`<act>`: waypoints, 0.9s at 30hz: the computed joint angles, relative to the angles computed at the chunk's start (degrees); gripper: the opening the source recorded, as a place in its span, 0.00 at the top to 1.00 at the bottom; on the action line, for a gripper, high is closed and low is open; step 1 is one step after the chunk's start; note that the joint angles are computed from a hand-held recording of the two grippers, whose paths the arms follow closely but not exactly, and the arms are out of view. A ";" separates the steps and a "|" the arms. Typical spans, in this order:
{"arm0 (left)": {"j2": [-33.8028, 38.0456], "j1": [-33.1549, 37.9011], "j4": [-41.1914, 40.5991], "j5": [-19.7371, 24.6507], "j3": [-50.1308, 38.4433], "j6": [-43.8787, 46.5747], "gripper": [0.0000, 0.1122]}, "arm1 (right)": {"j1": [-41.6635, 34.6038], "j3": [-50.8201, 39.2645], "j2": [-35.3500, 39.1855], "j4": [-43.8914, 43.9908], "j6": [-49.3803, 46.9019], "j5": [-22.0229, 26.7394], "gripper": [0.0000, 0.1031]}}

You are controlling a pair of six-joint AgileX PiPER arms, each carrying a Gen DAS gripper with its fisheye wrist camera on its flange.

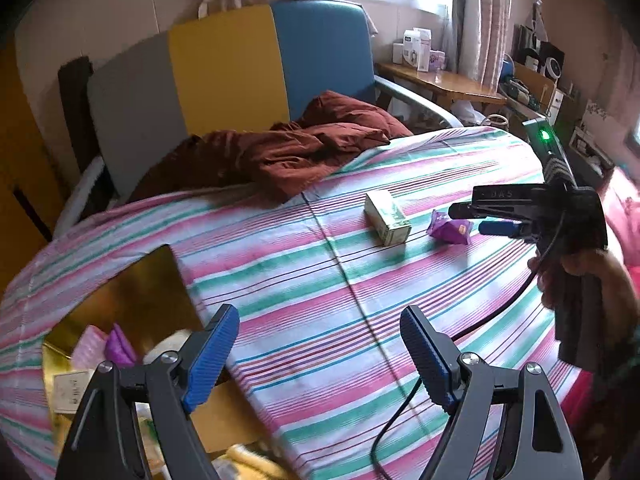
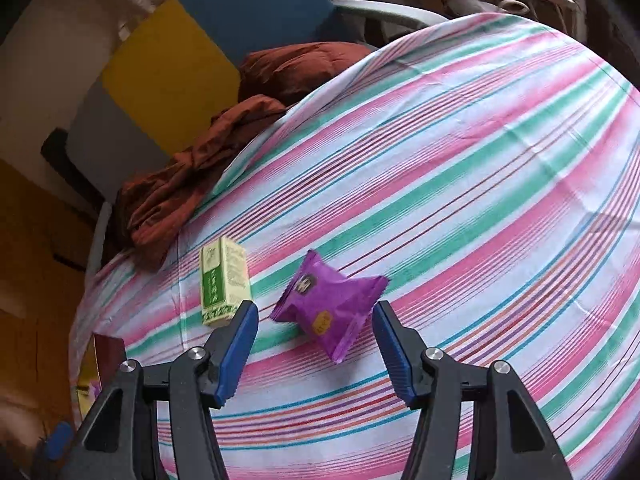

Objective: Organize objects
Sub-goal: 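Grasp the green essential-oil box with the left tool while the right grasps the purple snack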

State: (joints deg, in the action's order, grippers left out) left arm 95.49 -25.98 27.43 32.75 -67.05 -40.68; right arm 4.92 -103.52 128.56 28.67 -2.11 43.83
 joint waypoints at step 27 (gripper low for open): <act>22.66 5.11 -23.52 9.35 -29.61 13.83 0.26 | 5.50 -13.34 8.00 -18.94 9.20 6.17 0.65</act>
State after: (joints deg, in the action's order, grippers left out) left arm 118.15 -20.87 3.91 42.11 -96.66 -26.85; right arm 10.43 -116.86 136.55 9.73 7.09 49.99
